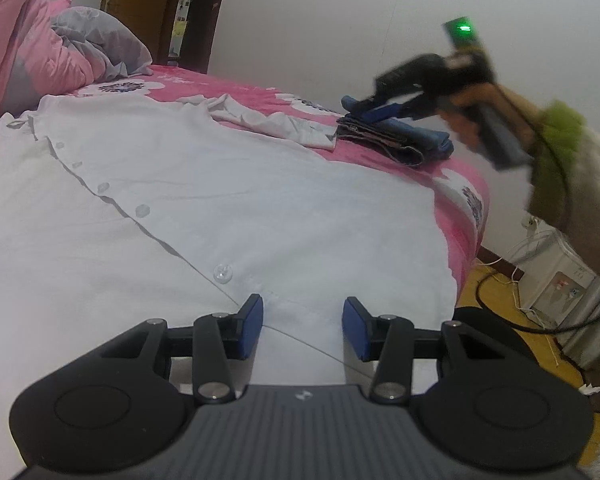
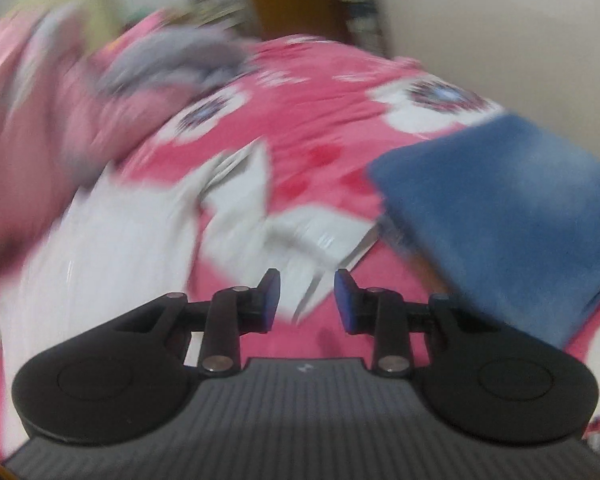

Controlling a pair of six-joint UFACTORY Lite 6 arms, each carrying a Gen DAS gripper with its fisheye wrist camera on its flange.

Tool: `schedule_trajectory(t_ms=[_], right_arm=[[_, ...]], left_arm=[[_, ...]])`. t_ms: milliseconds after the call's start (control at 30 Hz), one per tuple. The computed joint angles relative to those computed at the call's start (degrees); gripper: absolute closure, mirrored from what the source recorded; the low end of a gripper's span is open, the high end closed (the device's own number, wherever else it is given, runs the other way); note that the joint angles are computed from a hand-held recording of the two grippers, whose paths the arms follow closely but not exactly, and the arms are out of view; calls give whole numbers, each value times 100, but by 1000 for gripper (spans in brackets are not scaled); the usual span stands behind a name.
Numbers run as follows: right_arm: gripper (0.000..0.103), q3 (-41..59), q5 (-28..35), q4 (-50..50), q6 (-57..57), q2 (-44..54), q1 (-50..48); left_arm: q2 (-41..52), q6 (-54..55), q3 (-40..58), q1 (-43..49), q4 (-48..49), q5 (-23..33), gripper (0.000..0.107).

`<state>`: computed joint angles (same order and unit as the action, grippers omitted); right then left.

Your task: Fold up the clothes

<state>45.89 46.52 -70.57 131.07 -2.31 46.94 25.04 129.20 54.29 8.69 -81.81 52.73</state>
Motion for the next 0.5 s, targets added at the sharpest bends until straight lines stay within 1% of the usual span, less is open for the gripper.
schedule_trajectory(t_ms=[67,167,233,267,300,333,367,433,467,500], right_arm=[[95,47,-6,-226,-31,218,568],[96,110,-303,-658,323,733,1021],[96,-28,-315,-552,562,972,1066],[99,-196,-232,-488,832,1003,1049],[100,-473,-77,-509,1291,898,1096],[100,-723,124,-372,1574,660,1186],[98,-835,354,-155,1617,495,1280],[98,-660,879,273,1189,444,1493],[98,-502,1000,302,978,484,1573],[98,-328,988,239,802,550,1566]], left_arm=[[-69,-23,-36,-41,-15,-77,61],[-122,-101,-64,-90,-54,-171,61],[-146,-82,-84,-99,-63,-200,61],[-157,-66,-91,-103,-65,-213,61],[-161,-46,-91,-107,-64,-225,61],[-158,-16,-87,-107,-62,-231,61],[-154,13,-91,-99,-65,-229,61],[-157,36,-111,-94,-78,-230,60],[-162,40,-115,-95,-76,-233,60],[-167,40,-110,-96,-60,-236,60]])
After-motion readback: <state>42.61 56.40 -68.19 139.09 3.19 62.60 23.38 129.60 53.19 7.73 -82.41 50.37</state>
